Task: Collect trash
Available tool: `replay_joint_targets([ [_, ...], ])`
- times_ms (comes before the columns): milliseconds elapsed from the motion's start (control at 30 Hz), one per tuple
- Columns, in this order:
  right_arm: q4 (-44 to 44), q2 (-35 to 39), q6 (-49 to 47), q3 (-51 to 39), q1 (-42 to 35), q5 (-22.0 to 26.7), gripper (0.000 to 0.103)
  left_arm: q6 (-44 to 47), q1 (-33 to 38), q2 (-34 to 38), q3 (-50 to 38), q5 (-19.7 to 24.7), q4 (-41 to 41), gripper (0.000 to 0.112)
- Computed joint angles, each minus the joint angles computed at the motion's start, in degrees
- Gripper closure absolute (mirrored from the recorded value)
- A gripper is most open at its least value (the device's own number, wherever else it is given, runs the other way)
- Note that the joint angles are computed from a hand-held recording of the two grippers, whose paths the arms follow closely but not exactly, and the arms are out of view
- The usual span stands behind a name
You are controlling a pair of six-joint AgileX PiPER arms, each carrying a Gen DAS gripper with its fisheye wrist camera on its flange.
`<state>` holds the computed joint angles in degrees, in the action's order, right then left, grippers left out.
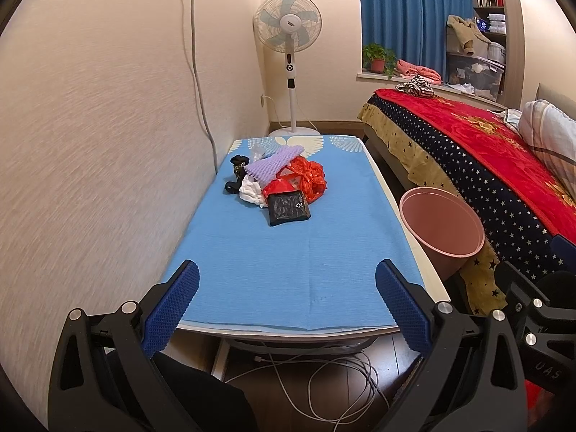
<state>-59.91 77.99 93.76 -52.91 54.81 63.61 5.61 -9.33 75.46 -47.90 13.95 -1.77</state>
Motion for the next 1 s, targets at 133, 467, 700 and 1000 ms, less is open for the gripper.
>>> replay_joint_targets([
  [133,-0.1,0.0,0.2,0.1,0.1,0.0,0.005,-0.5,-0.1,0.0,0.1,-0.2,0.6,0.017],
  [467,0.5,0.0,-0.5,-0.8,0.3,0.5,0.005,-1.7,-0.4,0.3,0.3,-0.5,1.7,0.017],
  [700,0.5,-0.1,-0.5,-0.6,0.3,0.3,0.005,-2.6,-0.6,0.2,0.4,-0.5,2.5,0.017],
  [1000,0.6,-0.1,-0.3,-0.7,0.5,0.4,0.005,-1.5,-0.4,0.2,0.8,-0.9,1.5,0.017],
])
